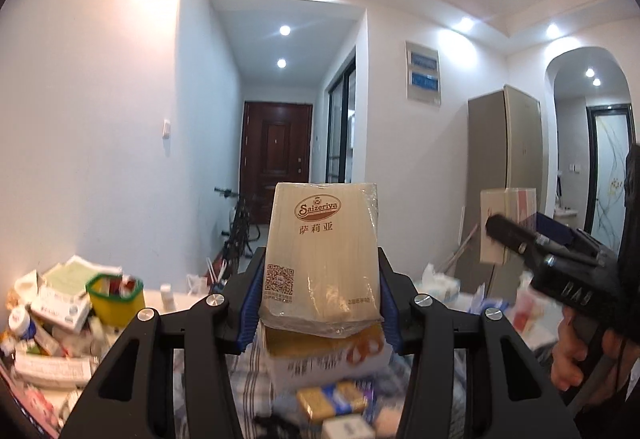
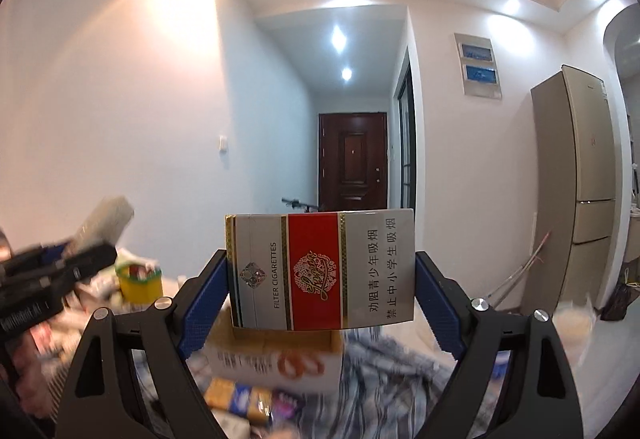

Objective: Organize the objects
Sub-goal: 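Carry the tissue pack with the left gripper while the right carries the cigarette pack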

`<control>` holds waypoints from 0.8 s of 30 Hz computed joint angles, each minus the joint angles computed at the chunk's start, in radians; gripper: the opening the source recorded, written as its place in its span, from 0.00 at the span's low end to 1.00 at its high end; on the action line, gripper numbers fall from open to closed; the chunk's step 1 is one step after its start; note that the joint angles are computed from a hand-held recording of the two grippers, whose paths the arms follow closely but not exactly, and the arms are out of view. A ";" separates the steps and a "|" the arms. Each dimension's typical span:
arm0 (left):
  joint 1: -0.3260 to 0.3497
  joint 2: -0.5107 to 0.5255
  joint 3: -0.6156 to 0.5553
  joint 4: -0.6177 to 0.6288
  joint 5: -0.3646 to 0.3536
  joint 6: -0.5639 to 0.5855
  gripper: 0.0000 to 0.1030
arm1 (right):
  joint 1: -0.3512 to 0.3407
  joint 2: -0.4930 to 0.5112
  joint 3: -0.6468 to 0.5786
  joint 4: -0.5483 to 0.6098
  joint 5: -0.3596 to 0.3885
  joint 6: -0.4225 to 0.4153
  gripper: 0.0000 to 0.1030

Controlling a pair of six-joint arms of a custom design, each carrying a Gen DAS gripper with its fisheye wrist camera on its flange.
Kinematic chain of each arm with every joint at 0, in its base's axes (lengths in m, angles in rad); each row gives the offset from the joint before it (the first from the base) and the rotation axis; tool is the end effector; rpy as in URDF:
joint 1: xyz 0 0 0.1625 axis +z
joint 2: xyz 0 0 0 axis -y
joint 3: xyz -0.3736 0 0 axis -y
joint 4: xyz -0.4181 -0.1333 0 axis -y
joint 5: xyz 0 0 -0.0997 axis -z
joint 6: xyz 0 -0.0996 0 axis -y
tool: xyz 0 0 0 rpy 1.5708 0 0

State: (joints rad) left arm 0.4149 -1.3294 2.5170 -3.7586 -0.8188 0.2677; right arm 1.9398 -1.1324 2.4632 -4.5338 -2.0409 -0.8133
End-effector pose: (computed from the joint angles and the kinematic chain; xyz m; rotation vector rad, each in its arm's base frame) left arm -0.2489 -0.3297 0.1821 1.1824 2.1678 -1.6004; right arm 0.2051 -0.2858 0.1996 0.6081 -1.7094 1.7309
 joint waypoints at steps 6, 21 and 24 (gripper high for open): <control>0.008 0.056 -0.150 -0.047 0.011 0.046 0.50 | 0.070 -0.123 -0.091 0.157 0.029 0.032 0.85; 0.109 0.131 -0.247 -0.100 -0.076 0.116 0.50 | -0.035 -0.035 -0.199 0.141 0.062 0.052 0.85; 0.129 0.127 -0.256 -0.048 -0.090 0.064 0.50 | -0.046 -0.036 -0.204 0.158 0.069 0.060 0.85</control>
